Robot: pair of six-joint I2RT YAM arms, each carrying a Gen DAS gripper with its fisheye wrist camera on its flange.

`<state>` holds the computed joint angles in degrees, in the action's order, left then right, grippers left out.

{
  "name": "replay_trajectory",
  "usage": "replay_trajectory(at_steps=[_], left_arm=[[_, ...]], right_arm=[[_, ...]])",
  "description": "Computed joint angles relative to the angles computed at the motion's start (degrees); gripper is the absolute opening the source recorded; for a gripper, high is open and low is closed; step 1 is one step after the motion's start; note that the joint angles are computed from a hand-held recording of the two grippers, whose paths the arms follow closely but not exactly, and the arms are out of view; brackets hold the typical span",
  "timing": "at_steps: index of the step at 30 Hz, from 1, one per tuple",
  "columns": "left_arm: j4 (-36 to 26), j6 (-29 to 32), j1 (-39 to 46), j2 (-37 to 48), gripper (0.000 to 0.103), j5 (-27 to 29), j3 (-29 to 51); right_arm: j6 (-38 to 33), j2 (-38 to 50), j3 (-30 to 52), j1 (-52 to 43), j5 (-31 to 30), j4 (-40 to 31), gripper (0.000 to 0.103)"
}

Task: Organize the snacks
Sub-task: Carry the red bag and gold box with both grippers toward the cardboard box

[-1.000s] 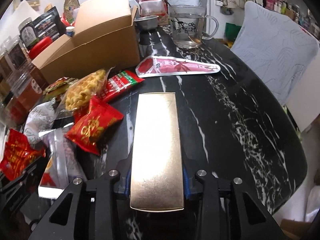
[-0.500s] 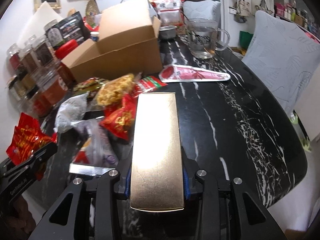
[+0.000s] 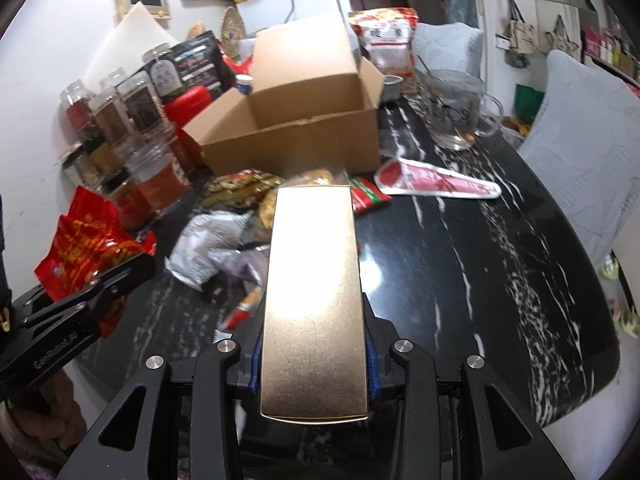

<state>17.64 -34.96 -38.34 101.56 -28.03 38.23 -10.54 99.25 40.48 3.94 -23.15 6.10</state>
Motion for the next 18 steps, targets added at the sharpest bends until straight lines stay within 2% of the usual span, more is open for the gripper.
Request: replay_trajectory(at_steps=[10, 18], left_arm=[[-0.2, 8.0, 4.7, -1.1, 0.035, 1.0, 5.6], [-0.9, 13.3, 9.6, 0.8, 0.035, 4.5, 12.6]], right_arm=[[-0.4, 0.7, 7.4, 2.3, -2.1, -3.1, 0.037], [-0.5, 4.5, 16.6, 4.2, -1.3, -5.1, 0.037]])
